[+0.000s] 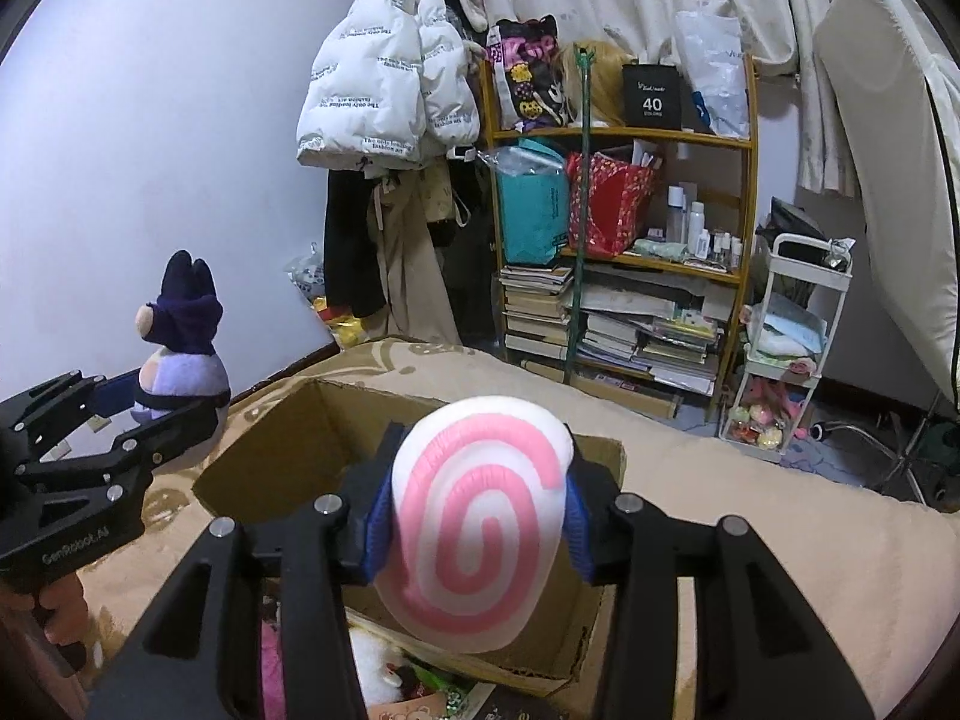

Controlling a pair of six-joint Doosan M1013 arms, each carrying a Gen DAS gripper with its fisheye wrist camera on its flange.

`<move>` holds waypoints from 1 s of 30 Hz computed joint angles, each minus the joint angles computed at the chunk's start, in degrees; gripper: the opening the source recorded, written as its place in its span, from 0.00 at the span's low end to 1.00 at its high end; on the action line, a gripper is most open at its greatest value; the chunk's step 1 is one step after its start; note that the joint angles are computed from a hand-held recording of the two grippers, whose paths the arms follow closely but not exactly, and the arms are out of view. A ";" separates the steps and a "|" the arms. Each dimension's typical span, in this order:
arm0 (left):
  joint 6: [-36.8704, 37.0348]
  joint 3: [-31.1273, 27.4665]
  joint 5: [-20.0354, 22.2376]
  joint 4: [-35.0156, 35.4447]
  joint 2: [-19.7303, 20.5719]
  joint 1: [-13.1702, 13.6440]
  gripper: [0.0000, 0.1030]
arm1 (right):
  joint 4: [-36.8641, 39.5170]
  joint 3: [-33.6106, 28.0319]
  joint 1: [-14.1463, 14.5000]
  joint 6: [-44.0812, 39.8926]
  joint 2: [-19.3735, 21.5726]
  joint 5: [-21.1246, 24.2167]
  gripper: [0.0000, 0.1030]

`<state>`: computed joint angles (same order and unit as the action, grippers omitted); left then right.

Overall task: Organize soft objects
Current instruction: 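Lift the swirl cushion and doll and carry both over the cardboard box, then open both tools to drop the cushion and doll into the box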

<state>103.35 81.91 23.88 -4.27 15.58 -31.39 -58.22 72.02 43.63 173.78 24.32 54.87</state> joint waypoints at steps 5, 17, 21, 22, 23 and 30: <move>-2.53 -1.94 4.73 1.06 1.63 -0.15 0.50 | 1.17 1.28 -0.72 0.59 -0.13 -1.20 0.51; -10.99 -3.02 7.36 7.73 2.61 -0.34 0.62 | 5.73 2.86 -1.97 -0.12 -0.17 -4.69 0.56; -12.38 -1.85 6.32 9.49 1.63 -0.21 0.68 | 5.50 3.12 -1.82 1.02 -0.39 -4.66 0.72; -12.43 -1.73 6.34 9.49 1.46 -0.14 0.71 | 4.46 3.17 -1.55 1.80 -0.49 -4.11 0.80; -12.66 -1.46 6.22 9.53 1.13 -0.05 0.75 | 3.27 3.25 -1.21 2.70 -0.60 -3.61 0.83; -14.07 0.49 4.72 9.40 -1.26 0.63 0.90 | -0.15 3.51 0.43 6.45 -1.57 -0.58 1.00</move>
<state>89.29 82.40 28.60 5.13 14.32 -30.77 -58.38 75.53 44.07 180.24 22.75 54.28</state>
